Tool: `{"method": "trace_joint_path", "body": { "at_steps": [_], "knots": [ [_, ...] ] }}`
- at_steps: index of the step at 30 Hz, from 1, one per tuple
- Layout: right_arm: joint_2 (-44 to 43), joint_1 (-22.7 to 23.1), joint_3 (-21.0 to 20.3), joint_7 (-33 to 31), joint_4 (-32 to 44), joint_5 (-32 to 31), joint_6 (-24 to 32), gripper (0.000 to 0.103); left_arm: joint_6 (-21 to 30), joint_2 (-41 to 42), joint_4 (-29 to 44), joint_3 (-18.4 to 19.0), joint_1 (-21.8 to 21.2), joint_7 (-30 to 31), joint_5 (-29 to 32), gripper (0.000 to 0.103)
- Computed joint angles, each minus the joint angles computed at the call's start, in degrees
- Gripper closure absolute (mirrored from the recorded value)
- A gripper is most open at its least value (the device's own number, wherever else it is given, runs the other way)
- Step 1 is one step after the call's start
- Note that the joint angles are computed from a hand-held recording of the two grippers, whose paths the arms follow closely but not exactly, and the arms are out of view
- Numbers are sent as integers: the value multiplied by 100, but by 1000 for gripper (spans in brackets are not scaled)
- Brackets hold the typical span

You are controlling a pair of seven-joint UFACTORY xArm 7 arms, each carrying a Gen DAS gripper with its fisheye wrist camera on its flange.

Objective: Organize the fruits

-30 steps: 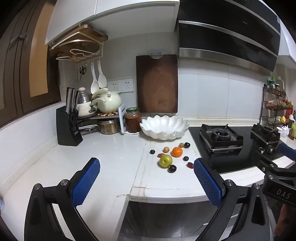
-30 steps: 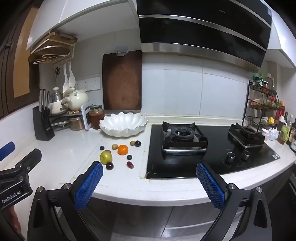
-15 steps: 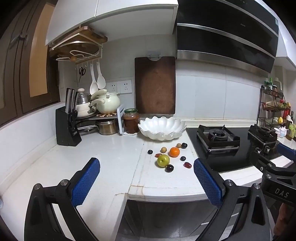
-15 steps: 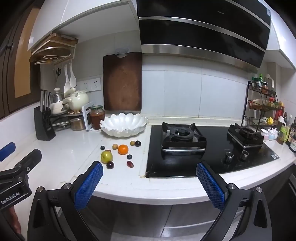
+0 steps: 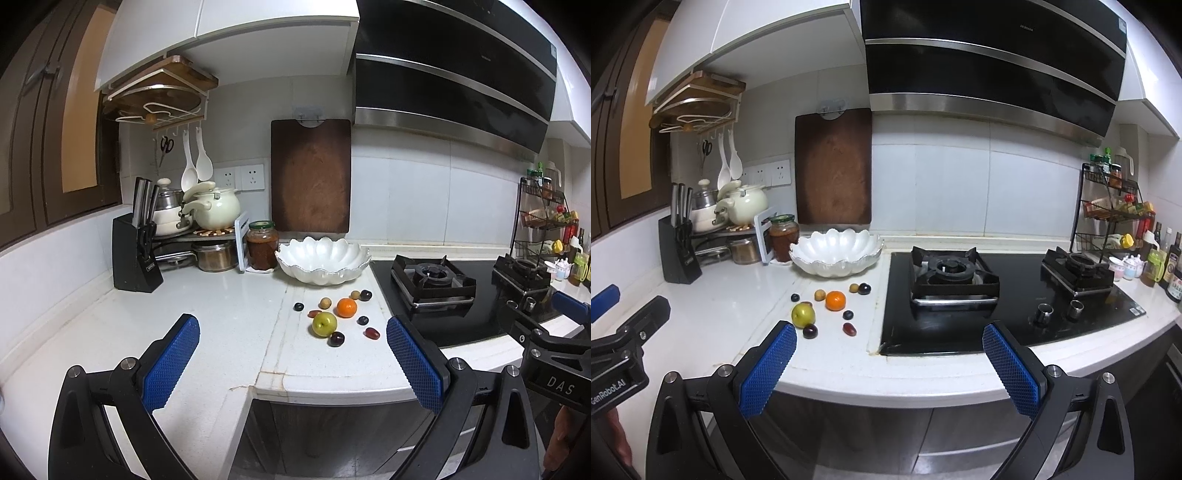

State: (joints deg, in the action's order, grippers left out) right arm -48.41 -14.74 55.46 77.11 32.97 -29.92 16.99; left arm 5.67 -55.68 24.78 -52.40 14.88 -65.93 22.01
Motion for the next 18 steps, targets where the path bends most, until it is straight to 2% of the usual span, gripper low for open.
{"method": "trace_joint_path", "body": {
  "at_steps": [18],
  "knots": [
    [-93,51,-33,-19,38,-23,90,1,-11,-106,-68,62,-93,-62,-25,0]
  ]
}}
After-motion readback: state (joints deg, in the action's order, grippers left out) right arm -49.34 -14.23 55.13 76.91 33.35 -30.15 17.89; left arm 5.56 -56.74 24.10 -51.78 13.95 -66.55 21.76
